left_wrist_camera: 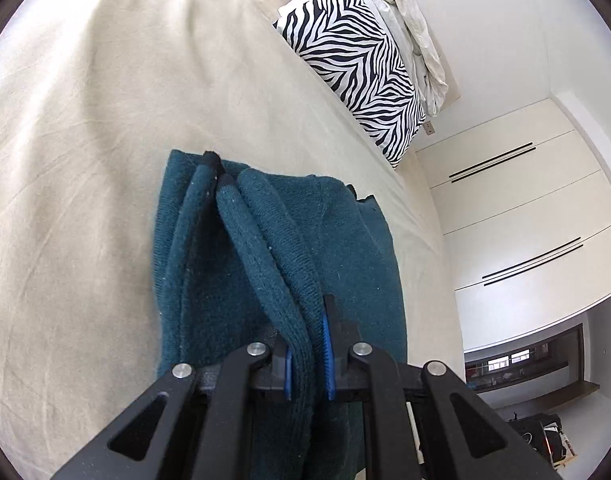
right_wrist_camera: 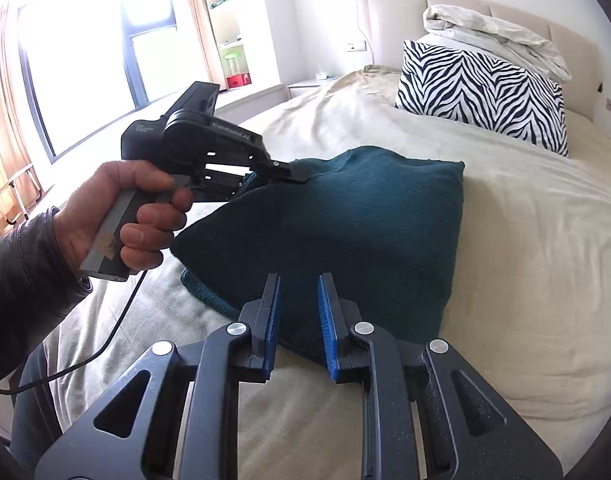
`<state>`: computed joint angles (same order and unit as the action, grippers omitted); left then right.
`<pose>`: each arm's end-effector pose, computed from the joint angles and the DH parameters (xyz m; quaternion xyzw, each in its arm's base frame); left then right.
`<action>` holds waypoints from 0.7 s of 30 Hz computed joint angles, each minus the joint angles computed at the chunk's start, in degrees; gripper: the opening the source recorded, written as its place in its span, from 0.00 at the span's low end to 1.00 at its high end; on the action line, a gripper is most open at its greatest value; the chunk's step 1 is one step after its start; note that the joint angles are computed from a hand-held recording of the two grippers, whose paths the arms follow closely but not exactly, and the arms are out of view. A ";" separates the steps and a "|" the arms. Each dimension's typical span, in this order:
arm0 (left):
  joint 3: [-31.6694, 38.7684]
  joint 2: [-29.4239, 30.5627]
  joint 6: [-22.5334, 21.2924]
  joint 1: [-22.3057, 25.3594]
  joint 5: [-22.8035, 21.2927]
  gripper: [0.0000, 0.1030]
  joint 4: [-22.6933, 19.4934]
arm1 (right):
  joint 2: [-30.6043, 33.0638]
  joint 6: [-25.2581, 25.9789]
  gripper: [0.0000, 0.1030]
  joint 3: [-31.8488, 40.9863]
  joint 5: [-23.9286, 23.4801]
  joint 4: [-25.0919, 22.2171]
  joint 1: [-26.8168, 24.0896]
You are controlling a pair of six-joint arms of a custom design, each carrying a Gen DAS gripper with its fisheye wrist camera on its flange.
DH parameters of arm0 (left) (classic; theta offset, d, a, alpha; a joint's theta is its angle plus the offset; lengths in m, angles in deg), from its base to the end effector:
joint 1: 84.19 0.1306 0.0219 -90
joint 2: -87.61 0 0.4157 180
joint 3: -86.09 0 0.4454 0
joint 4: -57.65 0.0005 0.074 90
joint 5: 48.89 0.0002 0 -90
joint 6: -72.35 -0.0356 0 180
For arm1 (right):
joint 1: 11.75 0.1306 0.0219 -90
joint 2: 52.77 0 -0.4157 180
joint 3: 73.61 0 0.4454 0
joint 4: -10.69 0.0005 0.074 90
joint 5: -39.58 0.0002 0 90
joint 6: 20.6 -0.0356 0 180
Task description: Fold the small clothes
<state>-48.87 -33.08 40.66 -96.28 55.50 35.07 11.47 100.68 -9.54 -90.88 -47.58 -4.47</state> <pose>0.3188 -0.0779 0.3131 -0.2967 0.8381 -0.3474 0.2981 0.3338 0.0654 0.4174 -0.3869 0.8213 0.2724 0.3188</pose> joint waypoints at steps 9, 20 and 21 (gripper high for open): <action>-7.47 -5.25 5.37 2.83 -0.31 0.26 5.49 | 7.70 -3.68 0.18 -1.04 12.57 3.66 6.01; 0.00 -10.09 -5.88 -5.00 -12.42 0.29 -12.21 | 7.89 -6.06 0.18 -1.93 -1.21 0.35 -1.87; 0.08 -8.57 -5.23 -4.94 -11.82 0.28 -12.04 | 7.10 -6.45 0.18 -2.16 -1.30 -0.49 -1.84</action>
